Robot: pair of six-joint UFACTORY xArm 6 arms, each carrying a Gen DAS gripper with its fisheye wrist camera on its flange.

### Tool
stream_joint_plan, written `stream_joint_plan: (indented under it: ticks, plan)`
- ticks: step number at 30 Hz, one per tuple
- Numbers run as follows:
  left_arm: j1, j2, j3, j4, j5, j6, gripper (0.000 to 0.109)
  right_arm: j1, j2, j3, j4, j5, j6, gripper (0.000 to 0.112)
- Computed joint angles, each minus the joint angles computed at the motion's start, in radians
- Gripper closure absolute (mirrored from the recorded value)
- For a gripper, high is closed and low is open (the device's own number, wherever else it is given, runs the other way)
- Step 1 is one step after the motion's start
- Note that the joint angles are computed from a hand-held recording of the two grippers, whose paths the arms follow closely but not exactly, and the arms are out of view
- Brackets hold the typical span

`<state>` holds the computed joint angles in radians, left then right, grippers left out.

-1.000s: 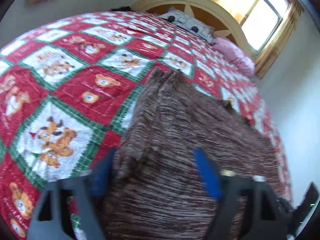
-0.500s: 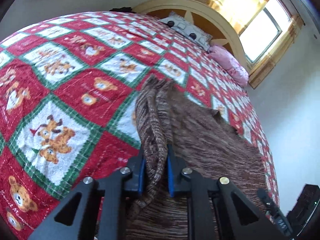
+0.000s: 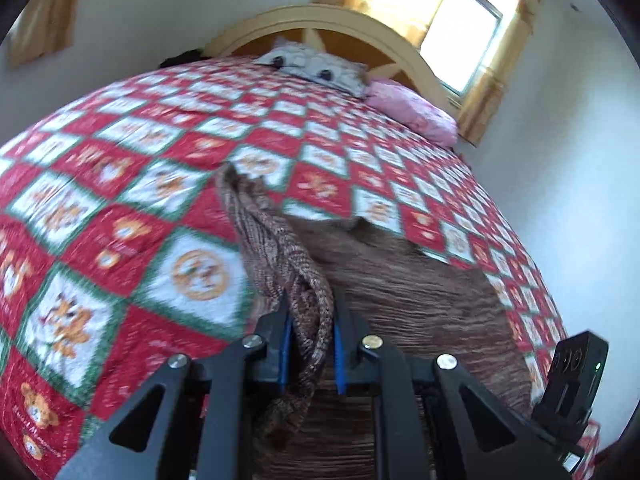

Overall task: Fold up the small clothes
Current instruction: 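Grasp the brown sweater's side edge with the left gripper, then lift the sweater edge with the left gripper while the right gripper grasps beside it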

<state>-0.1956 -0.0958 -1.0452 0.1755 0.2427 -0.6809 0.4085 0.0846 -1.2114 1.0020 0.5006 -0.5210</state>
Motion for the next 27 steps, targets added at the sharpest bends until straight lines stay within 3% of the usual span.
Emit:
stream_joint_plan:
  ticks: [6, 11, 15, 19, 23, 26, 27]
  plan:
    - [-0.091, 0.102, -0.119, 0.022, 0.027, 0.05, 0.093, -0.072, -0.067, 0.032, 0.081, -0.012, -0.059, 0.109]
    - [-0.136, 0.162, -0.129, 0.005, 0.03, 0.043, 0.093, -0.151, -0.063, 0.004, 0.151, 0.071, -0.11, 0.109]
    - [-0.134, 0.146, -0.087, 0.031, -0.016, 0.007, 0.093, -0.202, 0.011, -0.098, 0.186, 0.23, -0.097, 0.109]
    - [-0.129, 0.135, -0.054, 0.039, -0.065, 0.001, 0.093, -0.183, 0.12, -0.239, 0.154, 0.331, -0.039, 0.109]
    - [-0.127, 0.117, -0.017, 0.128, -0.099, -0.073, 0.093, -0.153, 0.258, -0.398, 0.131, 0.403, 0.033, 0.109]
    - [-0.132, 0.111, 0.004, -0.006, -0.13, 0.025, 0.093, -0.146, 0.343, -0.496, 0.138, 0.469, 0.089, 0.109]
    - [-0.135, 0.115, 0.005, -0.04, -0.136, 0.051, 0.093, -0.141, 0.357, -0.511, 0.143, 0.468, 0.092, 0.103]
